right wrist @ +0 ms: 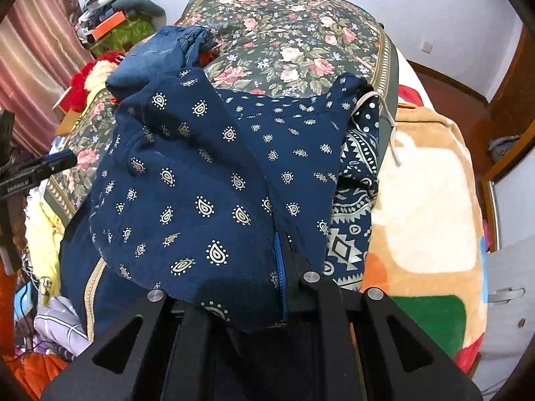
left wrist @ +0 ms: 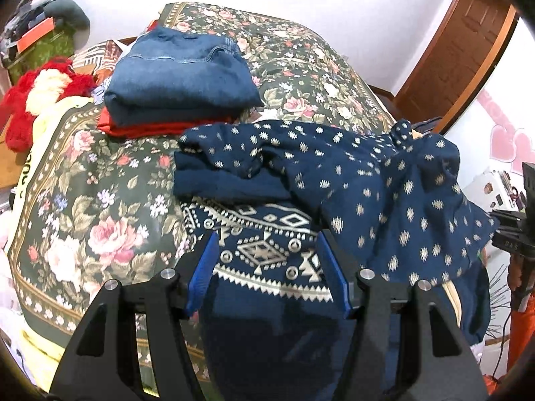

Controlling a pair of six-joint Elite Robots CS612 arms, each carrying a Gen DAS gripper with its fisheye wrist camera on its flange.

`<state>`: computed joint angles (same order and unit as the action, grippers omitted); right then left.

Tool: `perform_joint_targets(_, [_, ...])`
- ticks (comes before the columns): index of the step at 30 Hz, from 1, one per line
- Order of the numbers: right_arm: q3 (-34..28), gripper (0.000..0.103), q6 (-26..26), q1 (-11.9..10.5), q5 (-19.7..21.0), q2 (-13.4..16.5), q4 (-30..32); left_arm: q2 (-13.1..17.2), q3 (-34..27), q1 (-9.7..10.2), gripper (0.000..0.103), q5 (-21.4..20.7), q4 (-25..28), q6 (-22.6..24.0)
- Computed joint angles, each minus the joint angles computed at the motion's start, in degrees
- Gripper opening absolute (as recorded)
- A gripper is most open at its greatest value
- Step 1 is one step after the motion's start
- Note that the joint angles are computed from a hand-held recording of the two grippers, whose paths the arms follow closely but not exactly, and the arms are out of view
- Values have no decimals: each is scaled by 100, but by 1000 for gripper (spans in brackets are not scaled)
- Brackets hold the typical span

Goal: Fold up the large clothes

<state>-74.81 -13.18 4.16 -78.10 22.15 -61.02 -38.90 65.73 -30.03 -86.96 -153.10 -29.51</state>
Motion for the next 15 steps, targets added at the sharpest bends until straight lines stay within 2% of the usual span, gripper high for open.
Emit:
perform_joint_targets(2, [-4,11,-21,-33,87,-15,20,54,-86,20,60,-146,6,-84])
perform_joint_targets(6, [-27,11,15,-84,232,-23,31,263,-326,87,60,-902,-294,-451])
perform_joint_targets(8, [-40,12,90,-90,216,-15,-10,389,-519,81,60,-1116,-197,-487])
perform_joint_targets(11, [-87,12,71,-76,136,6,-86,615,-886,30,60,-1264,221,-253])
perform_joint_targets(13, [-137,12,-29,-39,-81,22,-176,749,-1118,-4,60,-1226,614,-125])
perform_joint_targets(15, [-173,19,-153,-11,-310,30,-266,833,-1216,-34,69,-1105,711,-81])
